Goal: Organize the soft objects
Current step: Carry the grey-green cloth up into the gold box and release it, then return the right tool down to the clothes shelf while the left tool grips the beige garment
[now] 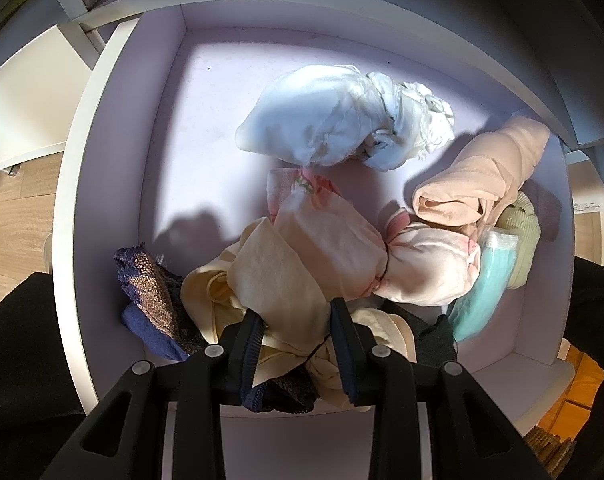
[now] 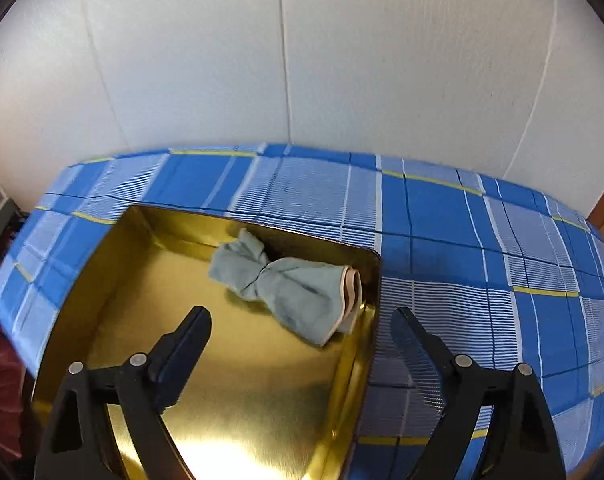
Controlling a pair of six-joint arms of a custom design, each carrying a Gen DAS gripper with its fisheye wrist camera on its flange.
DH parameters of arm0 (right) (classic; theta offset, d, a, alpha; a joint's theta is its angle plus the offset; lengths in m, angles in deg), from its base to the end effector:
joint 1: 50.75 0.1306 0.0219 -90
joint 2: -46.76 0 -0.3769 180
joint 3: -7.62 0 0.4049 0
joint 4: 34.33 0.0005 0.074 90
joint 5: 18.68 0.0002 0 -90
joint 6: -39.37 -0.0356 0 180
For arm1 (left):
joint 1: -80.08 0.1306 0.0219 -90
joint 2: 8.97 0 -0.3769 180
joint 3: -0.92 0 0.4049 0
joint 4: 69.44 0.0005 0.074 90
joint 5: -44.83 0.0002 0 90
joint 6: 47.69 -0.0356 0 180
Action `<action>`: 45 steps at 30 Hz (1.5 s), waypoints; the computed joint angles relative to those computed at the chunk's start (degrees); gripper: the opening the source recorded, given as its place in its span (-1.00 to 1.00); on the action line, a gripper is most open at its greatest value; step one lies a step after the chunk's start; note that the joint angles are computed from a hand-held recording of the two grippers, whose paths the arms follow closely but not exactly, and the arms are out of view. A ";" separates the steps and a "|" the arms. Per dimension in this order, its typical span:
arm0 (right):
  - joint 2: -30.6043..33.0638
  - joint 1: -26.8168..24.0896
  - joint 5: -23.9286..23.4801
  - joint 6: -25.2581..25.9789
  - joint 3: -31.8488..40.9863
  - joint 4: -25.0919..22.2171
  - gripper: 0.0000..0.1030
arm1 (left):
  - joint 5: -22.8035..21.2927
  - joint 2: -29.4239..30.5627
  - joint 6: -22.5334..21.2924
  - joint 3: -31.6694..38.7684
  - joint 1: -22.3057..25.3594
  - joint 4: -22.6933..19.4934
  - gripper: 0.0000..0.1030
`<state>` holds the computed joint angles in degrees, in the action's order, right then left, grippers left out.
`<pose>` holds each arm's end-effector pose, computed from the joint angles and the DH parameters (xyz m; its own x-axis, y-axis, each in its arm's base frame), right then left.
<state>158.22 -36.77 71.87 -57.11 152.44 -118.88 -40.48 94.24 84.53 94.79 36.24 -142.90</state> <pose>0.5499 0.1360 0.6185 -0.7779 -0.0774 -0.6236 -0.1489 0.9868 0.0633 0.3735 -0.3634 0.3232 -0.9988 0.0306 -0.0383 0.0358 0.9889 -0.1443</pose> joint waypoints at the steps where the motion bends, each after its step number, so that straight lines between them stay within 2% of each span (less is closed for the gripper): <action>1: -2.02 -0.03 -0.12 0.42 -2.75 1.40 0.78 | -0.04 -0.03 -0.01 -0.02 0.01 0.03 -0.36; 5: -9.73 -0.43 -1.19 3.42 -12.99 5.55 0.78 | -0.12 -0.03 0.02 -0.33 -0.18 0.37 -0.36; 9: -15.28 -1.14 -2.26 5.60 -19.79 7.55 0.78 | 0.21 -0.03 0.09 -0.85 -0.25 0.84 -0.36; 17: -26.59 -2.87 -5.65 6.85 -32.79 11.46 0.78 | 1.96 -0.90 0.70 -2.95 0.42 2.40 -0.35; 22: -34.89 -4.28 -11.52 6.17 -43.37 14.94 0.78 | 2.93 -1.10 0.30 -4.01 0.91 2.75 -0.35; 25: -39.16 -4.85 -16.05 6.03 -49.42 15.17 0.78 | 3.27 -1.22 0.23 -4.52 1.03 3.18 -0.35; 28: -42.46 -4.32 -19.46 8.24 -54.63 13.77 0.78 | 4.19 -1.52 0.61 -5.28 1.35 3.97 -0.35; 32: -43.59 -1.54 -20.71 11.09 -59.22 9.62 0.78 | 4.53 -2.07 0.36 -6.09 1.88 4.69 -0.36; 35: -42.04 1.52 -18.91 11.34 -61.22 5.86 0.76 | 4.22 -2.70 0.10 -6.74 2.14 5.35 -0.37; 37: -39.59 3.11 -18.06 10.12 -62.26 2.96 0.51 | 4.38 -3.20 0.16 -7.18 2.42 5.74 -0.38; 38: -38.54 3.55 -17.93 9.30 -62.75 2.23 0.46 | 4.57 -3.60 0.26 -7.53 2.65 6.01 -0.38; 45: -31.43 4.54 -15.89 2.82 -66.78 -0.36 0.43 | 5.29 -6.73 1.66 -10.03 4.11 7.74 -0.39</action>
